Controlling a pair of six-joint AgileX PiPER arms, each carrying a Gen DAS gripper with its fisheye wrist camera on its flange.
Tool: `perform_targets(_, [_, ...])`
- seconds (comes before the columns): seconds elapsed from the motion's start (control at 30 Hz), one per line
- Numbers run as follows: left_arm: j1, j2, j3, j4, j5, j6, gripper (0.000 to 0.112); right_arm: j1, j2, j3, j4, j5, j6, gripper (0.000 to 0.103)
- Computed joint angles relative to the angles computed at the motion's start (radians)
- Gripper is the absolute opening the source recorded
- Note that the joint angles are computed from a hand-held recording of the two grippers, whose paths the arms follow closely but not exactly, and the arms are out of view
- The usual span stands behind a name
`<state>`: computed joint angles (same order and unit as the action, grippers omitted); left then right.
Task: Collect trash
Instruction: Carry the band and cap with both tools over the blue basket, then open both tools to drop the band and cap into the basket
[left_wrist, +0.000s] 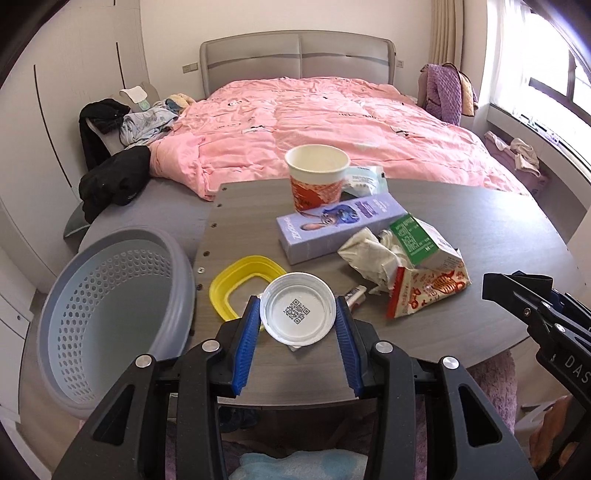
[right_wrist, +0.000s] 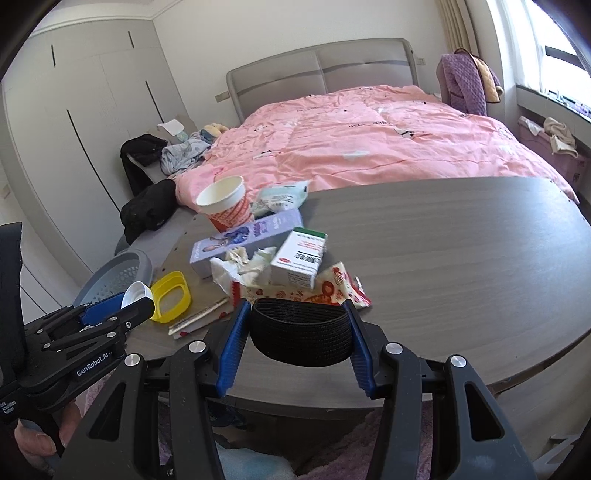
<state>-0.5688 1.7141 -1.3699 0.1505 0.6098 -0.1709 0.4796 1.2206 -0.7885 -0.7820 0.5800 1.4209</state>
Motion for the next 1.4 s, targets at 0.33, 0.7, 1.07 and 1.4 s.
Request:
perform_targets(0.33, [0.216,-0.067,0.028,-0.092,-0.058,0.123,0.039,0.066,0.228,-0.324,0.082,-0.004,-0.194,0.049])
perform_targets(0.7, [0.465,0.02,-0.048,-0.137,-0.047,0.199,0.039,0.109,0.584,-0.77,0.384,-0.015,-0.593,0.049])
perform_targets(1.07, [0.614,0.146,-0.16,-0.217,0.001,0.279,0.039,0.132,0.899,-1.202,0.632,0.145,-0.87,0.049])
perform_targets(1.4, [0.631,0.204,-0.206,-0.256,0.02,0.307,0.039,0.129,1.005,-1.341,0.684,0.226,-0.925,0.05])
